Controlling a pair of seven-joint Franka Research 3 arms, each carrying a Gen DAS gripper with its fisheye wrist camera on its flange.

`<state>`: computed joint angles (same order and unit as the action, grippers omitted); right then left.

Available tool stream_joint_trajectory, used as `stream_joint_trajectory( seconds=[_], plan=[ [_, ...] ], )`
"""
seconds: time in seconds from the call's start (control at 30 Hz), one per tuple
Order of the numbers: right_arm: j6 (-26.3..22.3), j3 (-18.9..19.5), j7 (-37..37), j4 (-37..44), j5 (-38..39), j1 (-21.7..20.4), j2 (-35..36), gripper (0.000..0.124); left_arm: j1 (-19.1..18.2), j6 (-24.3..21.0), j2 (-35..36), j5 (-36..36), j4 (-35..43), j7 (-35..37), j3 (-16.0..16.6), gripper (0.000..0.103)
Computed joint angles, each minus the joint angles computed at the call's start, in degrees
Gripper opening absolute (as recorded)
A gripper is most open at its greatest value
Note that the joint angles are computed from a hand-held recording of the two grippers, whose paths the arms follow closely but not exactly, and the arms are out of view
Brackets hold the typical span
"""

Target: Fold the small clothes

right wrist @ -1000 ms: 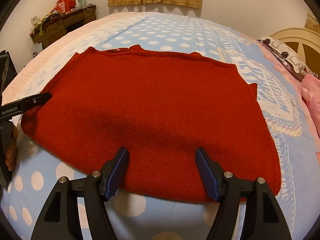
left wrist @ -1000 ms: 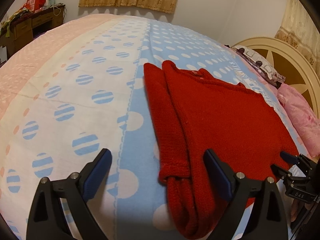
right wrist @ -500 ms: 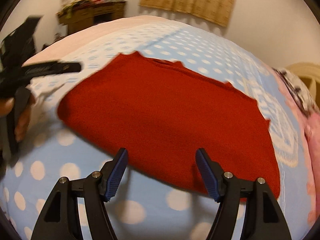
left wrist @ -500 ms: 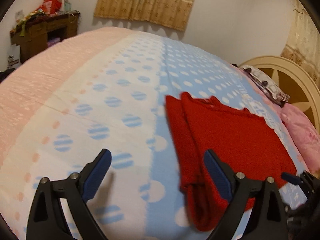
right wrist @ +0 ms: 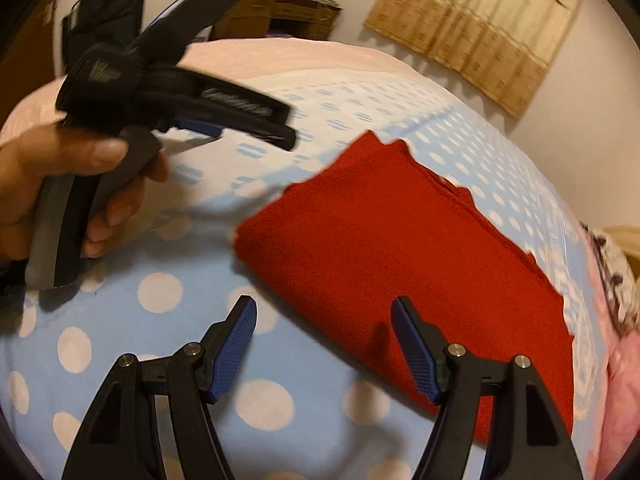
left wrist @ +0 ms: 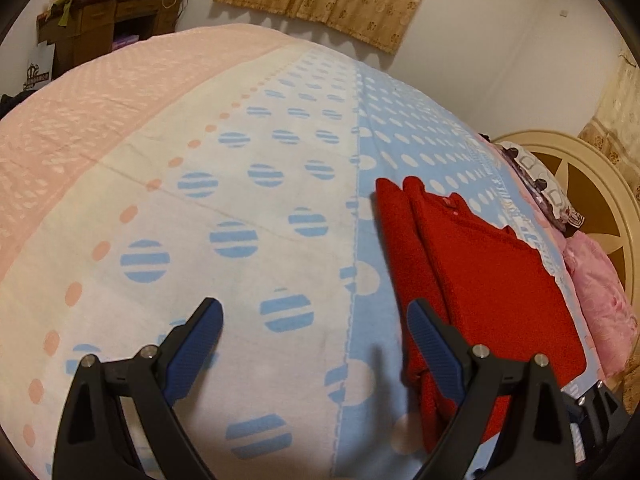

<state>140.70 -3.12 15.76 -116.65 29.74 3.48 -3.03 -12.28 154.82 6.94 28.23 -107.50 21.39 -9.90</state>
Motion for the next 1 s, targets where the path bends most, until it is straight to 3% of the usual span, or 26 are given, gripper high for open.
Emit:
stream_joint_trajectory(
  seconds=[0.2,0.4,0.5,0.57,0.67,1.0],
  plan=[
    [6.4,1.2,-2.9,-3.6,-0.1,1.7,-0.8,0.071,1.6,3.6,-0.2,-8.0,-1.0,4.8,-0.9,0.096],
    [18.1,1.8,-5.5,-6.5,1.0,3.4,-0.2,0.07,2.2,4.1,1.9,-13.5,2.2,11.2,-1.2,0.096],
    [17.5,1.7,-3.4,-5.6,-0.6,3.3,0.9,0.07,2.9,3.9,4.8,-18.0,6.0,17.8,-2.6,0.096],
    [19.2,1.9,-4.7,-6.7,0.4,3.5,0.4,0.07,4.1,3.6,7.4,-23.5,8.9,24.4,-4.7,0.096],
    [21.1,1.9,-7.0,-7.6,1.8,4.1,0.2,0.068,3.8,2.1,11.5,-26.5,13.9,28.8,-5.4,0.096],
    [19.5,1.7,-7.6,-6.5,2.7,3.8,0.8,0.065,2.0,-1.8,17.2,-25.7,22.2,31.6,-3.8,0.095]
  ],
)
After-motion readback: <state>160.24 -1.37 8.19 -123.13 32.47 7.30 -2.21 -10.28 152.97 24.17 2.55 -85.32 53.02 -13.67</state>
